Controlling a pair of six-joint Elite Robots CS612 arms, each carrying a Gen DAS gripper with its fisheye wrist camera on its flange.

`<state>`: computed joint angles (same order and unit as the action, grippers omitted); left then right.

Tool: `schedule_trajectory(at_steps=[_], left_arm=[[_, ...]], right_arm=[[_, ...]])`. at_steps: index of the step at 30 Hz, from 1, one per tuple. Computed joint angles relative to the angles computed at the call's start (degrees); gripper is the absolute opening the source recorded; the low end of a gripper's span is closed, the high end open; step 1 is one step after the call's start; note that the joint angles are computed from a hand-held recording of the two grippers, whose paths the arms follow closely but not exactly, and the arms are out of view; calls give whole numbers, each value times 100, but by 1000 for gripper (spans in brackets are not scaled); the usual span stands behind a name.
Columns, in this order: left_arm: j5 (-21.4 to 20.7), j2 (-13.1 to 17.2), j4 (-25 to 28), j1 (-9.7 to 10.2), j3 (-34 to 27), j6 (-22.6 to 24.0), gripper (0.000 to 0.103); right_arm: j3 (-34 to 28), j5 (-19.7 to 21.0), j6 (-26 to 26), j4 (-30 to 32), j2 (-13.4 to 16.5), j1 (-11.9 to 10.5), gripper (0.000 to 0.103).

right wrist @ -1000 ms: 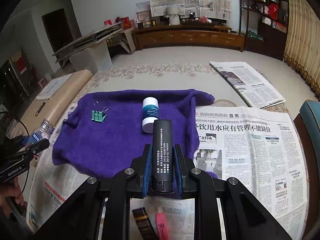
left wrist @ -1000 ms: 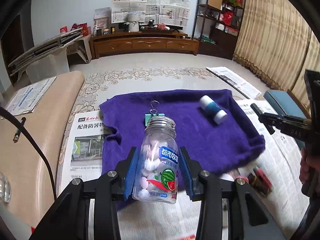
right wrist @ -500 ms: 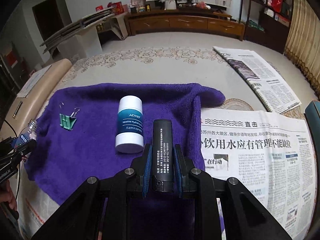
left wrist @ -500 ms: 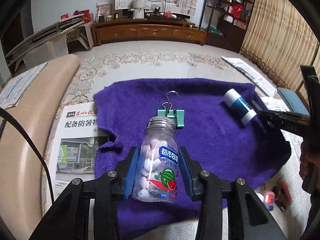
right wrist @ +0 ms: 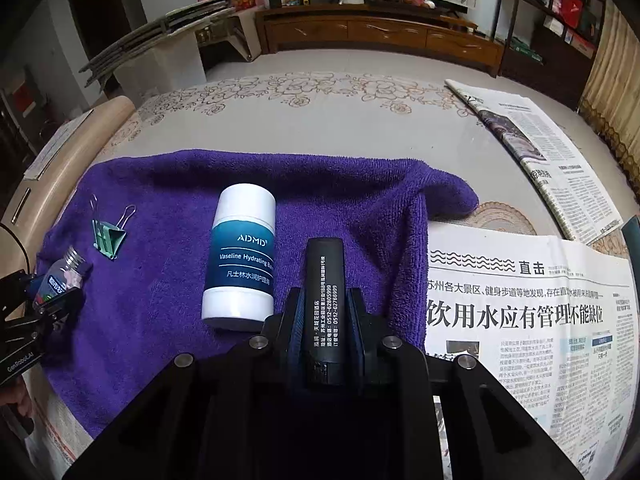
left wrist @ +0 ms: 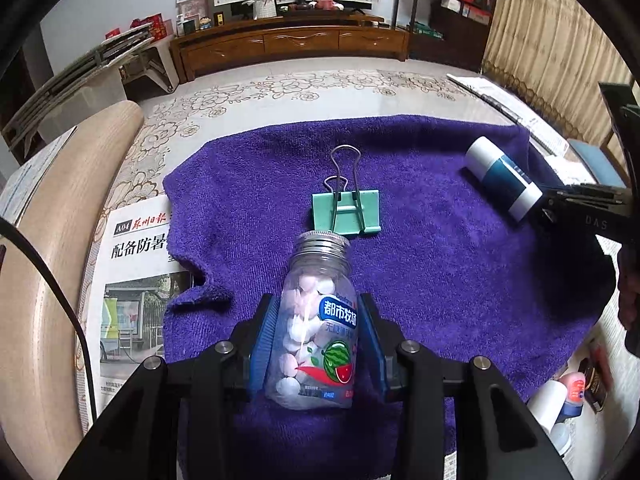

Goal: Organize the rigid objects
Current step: 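Lower the bottle and black tube onto the purple towel and open both tools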

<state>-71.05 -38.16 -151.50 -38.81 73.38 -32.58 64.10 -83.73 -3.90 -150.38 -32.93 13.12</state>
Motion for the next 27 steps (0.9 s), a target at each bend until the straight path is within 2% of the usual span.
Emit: schedule_trajectory(at_steps=[5, 7, 12, 15, 16, 18, 20, 22, 24, 27], left_arm=[[28, 10, 77, -6, -17, 77, 41], [69, 11, 99, -6, -14, 50, 49], [71, 1, 158, -7, -16, 159, 51], [-13, -5, 151, -1, -20, 204, 60], [14, -17, 158, -11, -10, 180, 67], [22, -52, 128, -33, 26, 157, 73], [177, -87, 223, -78, 39, 142, 85], [454, -141, 330, -143, 70, 153, 86], [597, -228, 308, -188, 161, 85, 86], [756, -391, 129, -268, 362, -83, 93]], right_arm=[[19, -71, -282, -26, -3, 18, 22], [-2, -86, -466, 7, 3, 20, 22], [40, 99, -836, 35, -26, -9, 22], [44, 282, -850, 93, -42, -44, 24], [68, 369, -784, 106, -65, -63, 25], [122, 419, -653, 62, -114, -88, 26], [253, 421, -595, -31, -216, -102, 35], [380, 476, -592, -141, -303, -115, 41], [519, 501, -587, -239, -399, -124, 43], [885, 626, -488, -592, -624, -160, 59]])
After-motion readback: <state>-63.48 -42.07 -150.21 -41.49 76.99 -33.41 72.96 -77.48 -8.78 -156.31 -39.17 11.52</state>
